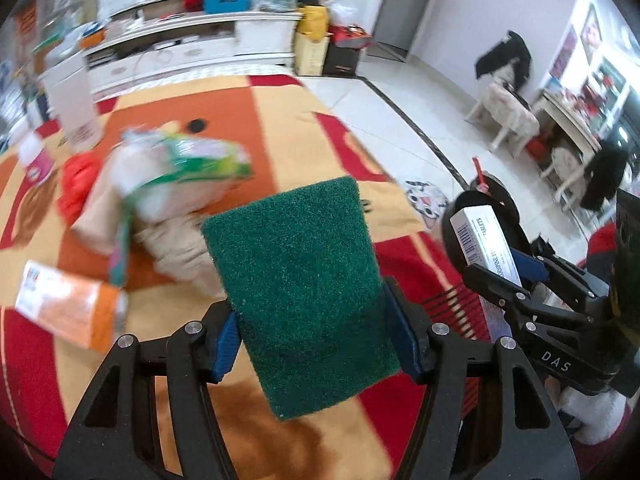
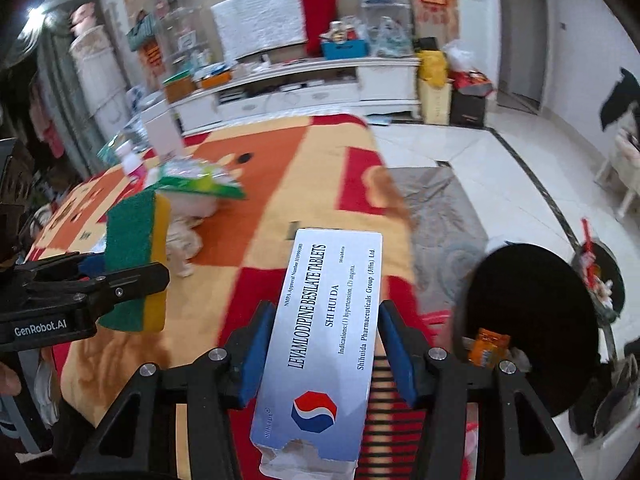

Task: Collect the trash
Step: 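Carry the sponge and Pepsi-logo box over the black bin, then open both tools to drop the sponge and box into the bin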

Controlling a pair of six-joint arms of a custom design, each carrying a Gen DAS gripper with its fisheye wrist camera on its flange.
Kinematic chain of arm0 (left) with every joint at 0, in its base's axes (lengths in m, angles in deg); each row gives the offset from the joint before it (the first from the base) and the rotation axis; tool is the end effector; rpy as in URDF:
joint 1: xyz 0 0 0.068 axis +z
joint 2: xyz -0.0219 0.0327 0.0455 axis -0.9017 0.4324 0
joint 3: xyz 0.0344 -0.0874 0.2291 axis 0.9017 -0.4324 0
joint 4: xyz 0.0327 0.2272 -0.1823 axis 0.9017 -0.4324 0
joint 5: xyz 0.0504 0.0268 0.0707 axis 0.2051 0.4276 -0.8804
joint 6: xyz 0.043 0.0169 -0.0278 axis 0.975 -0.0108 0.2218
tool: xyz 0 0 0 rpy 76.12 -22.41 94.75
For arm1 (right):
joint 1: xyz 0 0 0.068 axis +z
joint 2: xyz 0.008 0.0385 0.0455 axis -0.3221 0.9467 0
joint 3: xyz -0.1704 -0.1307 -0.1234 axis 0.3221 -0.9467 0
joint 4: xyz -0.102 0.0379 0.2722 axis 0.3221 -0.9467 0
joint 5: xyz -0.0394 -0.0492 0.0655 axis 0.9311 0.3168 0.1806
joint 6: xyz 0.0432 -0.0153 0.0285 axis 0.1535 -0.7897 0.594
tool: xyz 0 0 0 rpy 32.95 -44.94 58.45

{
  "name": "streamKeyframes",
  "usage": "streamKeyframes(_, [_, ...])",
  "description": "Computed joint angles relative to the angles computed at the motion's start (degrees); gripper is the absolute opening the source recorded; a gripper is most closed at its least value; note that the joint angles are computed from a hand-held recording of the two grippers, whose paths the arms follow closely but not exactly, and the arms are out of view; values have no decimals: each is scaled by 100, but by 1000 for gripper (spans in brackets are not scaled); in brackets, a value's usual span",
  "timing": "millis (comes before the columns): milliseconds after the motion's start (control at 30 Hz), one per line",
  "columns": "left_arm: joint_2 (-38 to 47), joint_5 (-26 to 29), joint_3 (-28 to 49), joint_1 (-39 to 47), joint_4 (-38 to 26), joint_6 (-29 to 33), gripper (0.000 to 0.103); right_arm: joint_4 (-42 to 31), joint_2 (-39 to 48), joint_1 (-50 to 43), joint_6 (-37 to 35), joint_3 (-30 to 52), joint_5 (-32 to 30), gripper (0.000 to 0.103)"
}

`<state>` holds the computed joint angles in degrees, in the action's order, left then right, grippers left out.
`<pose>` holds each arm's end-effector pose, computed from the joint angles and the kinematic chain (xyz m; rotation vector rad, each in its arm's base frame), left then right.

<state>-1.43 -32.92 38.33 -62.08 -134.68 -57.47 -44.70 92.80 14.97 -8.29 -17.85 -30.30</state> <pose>0.2774 -0.0063 0.2444 0.7518 2.4622 -0.4945 0.2176 0.1288 0.2181 0.2873 2.4123 0.0741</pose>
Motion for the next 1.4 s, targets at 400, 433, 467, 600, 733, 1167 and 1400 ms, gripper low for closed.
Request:
streamKeyframes(400, [133,-413,-27,-1946,680,-941,62,-932,-2022,-1579,-331,-1008,-282,51])
streamKeyframes(433, [205,-376,10,-2018,683,-962,62,-977,-2128,-1730,-389,-1058,-327,51])
streamKeyframes(467, [222,-367,20,-2086,679,-995,62,-1050,-2269,-1920,-472,-1119,-386,51])
streamKeyframes(600, [589,-227,271,-2514,783,-1319,62,-1216,-2686,-2626,-763,-1345,-642,51])
streamKeyframes(733, [863,-84,430,-2925,885,-1660,62,-1251,-2881,-3308,-1111,-1503,-946,51])
streamKeyframes(1167, [1686,628,721,-3603,1210,-2253,68,-1065,-2975,-4550,-1318,-1778,-1531,78])
streamKeyframes(1400, [1684,751,736,-3509,1241,-2312,74,-1191,-3204,-4675,-1297,-1813,-1636,82])
